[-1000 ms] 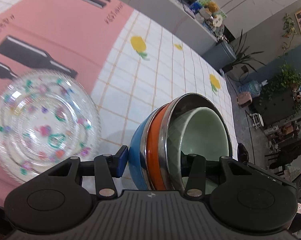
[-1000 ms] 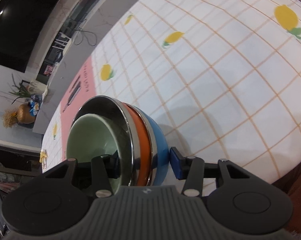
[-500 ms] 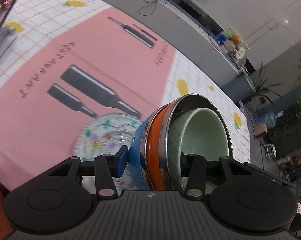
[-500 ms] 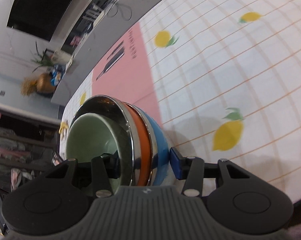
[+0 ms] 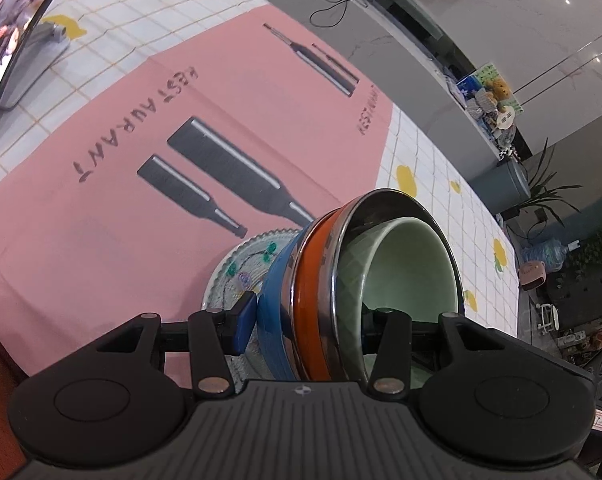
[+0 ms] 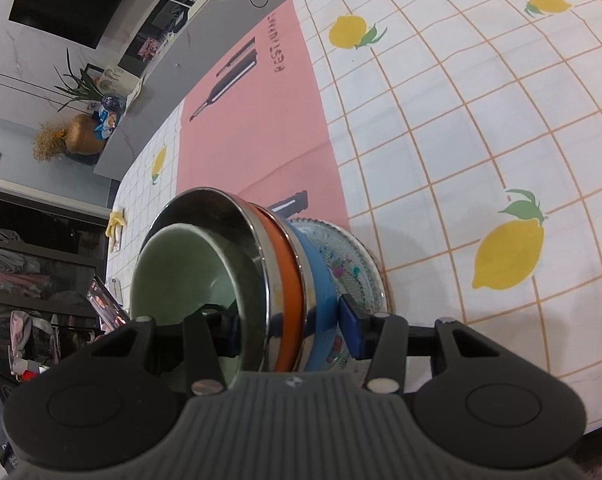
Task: Organize plates and bowls
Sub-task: 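Lower the nested bowls onto the glass plate with both grippers, then open both grippers and pull them back from the bowl stack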
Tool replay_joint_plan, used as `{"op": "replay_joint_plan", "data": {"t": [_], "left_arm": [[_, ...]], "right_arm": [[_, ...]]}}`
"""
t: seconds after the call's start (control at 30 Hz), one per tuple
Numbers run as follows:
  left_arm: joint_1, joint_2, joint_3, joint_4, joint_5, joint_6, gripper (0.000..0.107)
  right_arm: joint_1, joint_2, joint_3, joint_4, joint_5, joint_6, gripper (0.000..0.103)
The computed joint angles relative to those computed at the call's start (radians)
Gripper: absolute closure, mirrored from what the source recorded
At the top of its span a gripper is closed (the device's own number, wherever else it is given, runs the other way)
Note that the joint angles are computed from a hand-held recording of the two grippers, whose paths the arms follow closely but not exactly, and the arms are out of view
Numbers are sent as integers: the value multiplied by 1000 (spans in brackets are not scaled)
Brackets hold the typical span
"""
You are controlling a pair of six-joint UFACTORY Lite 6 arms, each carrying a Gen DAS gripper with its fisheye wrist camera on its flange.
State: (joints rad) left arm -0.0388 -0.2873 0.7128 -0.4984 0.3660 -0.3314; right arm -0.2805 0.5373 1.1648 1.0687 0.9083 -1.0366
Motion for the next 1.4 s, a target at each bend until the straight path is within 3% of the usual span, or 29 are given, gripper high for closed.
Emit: {"op": "replay_joint_plan", "data": {"t": [0.17, 0.43, 0.67, 0.87, 1.03, 1.3, 1.4], "left_arm": [[8, 2, 0, -19, 13, 13, 55], [-10, 37, 38, 96, 38, -97, 54], [-90, 16, 65, 400, 35, -359, 49], [-192, -34, 107, 800, 67, -658, 46], [-312, -64, 172, 1100, 161, -846, 46], [-480, -137, 209, 1270, 202, -917, 46], [-574, -150, 213, 1364, 275, -1007, 46]], "right_arm": [[-6, -6, -7, 0, 2, -19, 56], [1, -14, 2, -13, 15, -2, 50], [4, -79, -43, 17, -7, -81, 35], [-21, -177, -95, 50, -22, -190, 31], [-62, -305, -153, 110, -31, -310, 29], [-155, -501, -246, 192, -76, -540, 27], [-203, -549, -280, 201, -73, -623, 24]]}}
